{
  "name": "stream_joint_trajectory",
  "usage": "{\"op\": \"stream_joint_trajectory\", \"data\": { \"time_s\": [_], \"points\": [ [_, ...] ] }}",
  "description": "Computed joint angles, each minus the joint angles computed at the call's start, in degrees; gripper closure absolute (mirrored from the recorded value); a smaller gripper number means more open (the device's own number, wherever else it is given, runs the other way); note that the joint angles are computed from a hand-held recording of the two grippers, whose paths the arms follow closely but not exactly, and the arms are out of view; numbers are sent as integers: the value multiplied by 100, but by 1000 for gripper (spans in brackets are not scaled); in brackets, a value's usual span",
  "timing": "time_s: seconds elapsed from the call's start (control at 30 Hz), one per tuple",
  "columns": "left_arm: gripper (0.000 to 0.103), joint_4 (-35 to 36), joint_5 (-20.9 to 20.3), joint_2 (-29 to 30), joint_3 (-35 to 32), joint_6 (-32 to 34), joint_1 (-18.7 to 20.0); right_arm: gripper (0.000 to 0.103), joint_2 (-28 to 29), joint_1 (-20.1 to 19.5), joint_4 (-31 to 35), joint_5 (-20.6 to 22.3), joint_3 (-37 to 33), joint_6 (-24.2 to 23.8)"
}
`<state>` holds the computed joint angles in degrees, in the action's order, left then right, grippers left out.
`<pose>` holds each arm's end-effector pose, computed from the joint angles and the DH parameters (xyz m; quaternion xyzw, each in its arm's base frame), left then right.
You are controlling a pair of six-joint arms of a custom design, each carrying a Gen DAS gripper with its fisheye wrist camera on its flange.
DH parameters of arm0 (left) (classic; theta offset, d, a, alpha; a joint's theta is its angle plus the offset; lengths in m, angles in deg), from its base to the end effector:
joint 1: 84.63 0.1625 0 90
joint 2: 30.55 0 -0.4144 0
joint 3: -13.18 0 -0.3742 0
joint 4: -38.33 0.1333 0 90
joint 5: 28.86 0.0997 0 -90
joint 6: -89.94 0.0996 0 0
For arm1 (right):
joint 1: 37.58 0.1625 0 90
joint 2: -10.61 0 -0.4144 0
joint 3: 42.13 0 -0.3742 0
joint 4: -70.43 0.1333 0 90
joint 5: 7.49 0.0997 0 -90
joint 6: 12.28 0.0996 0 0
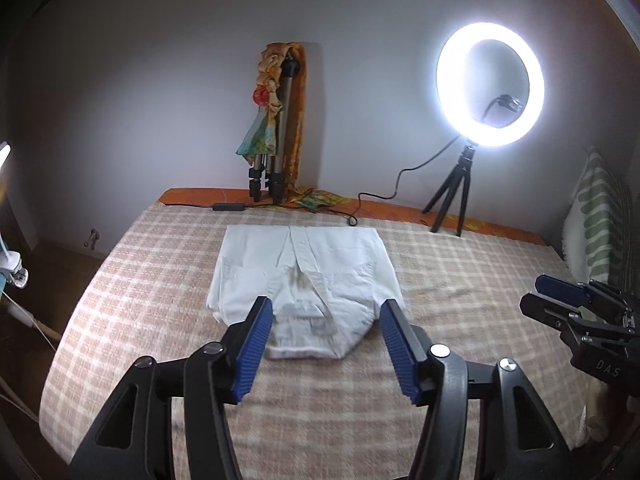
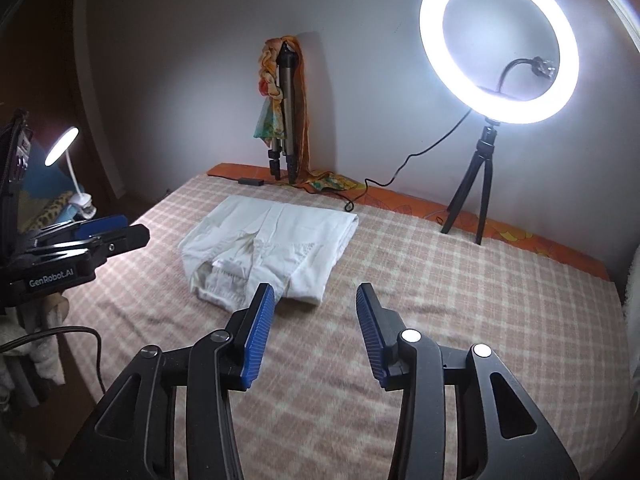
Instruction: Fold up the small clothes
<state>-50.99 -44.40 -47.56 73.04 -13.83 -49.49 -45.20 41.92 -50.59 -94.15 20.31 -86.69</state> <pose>-0.4605 -0.6045 -0.0588 -0.1019 0.7660 -0.4974 0.3943 0.0026 -0.7494 0.4127 0.5223 -0.8257 0.1750 0.1215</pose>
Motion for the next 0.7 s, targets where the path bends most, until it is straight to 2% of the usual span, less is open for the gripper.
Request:
{"op": "stream_joint_trajectory", "data": {
  "time_s": [0.13, 0.23, 0.3, 0.4, 0.47, 0.6, 0.7],
  "points": [
    [29, 678, -47, 358, -526, -427, -174, 56, -224, -193, 236, 179, 81, -121],
    [19, 1293, -98, 633, -965, -848, -294, 48, -358, -336, 361, 286, 118, -243],
    [14, 1925, -134, 873, -1409, -1209, -370, 46, -429, -429, 457, 343, 117, -305],
    [6, 3403, -179, 1365, -2404, -2017, -478, 34, -547, -564, 434, 457, 172, -386],
    [3, 3962, -202, 1621, -2882, -2338, -548, 29, -625, -657, 379, 564, 223, -476],
    [0, 4251, -264, 1863, -3262, -2658, -672, 23, -687, -758, 453, 592, 205, -593],
    [0, 4601, -324, 2087, -3646, -2936, -732, 22, -761, -839, 452, 672, 267, -683]
  ]
}}
